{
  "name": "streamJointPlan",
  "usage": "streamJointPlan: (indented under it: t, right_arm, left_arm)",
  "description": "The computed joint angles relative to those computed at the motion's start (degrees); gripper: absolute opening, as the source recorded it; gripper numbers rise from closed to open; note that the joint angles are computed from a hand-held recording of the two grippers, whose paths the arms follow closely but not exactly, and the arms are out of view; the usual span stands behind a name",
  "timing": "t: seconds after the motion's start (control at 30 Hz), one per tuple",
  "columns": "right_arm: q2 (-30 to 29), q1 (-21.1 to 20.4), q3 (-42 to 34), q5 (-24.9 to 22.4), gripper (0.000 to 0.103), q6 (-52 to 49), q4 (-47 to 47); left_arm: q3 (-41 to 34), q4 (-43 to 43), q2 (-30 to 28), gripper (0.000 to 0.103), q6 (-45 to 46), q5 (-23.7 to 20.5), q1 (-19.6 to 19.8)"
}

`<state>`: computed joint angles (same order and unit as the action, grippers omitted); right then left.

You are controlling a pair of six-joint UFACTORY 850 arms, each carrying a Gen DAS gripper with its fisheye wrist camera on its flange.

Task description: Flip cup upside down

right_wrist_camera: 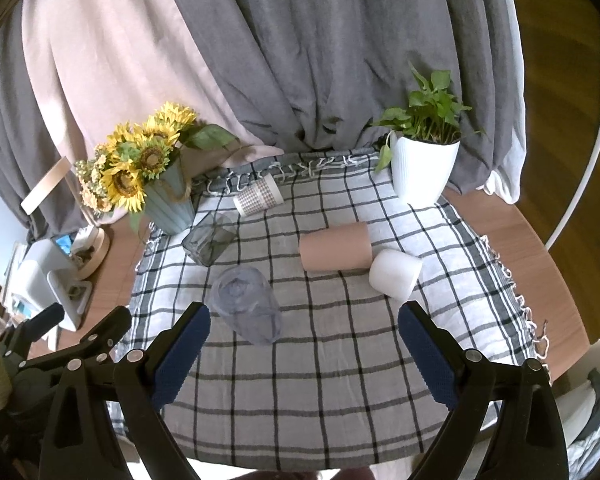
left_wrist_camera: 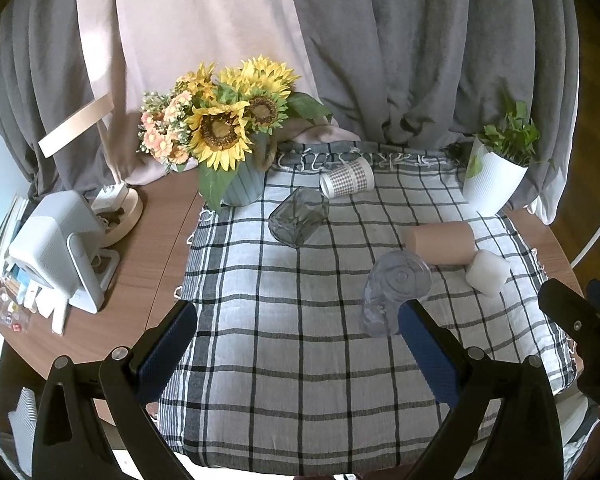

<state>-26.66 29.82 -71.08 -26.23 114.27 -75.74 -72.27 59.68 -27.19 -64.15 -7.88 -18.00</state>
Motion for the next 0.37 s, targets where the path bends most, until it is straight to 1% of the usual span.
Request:
streamJointPlan:
  t: [0.07,0.37]
  right_arm:
    - [-0.20,0.04,-0.16,0.01,0.095,-0.10,0.24]
    - [-0.42,0.08,-0.41,0.10,0.095,-0.89,1.33]
  left_arm:
    - [-0.48,-1.96,-0.28,0.103,2.14,-0.05,-0.01]
    - [-0.63,-1.94,-0.36,0.103,2.07,-0.14,-0.04]
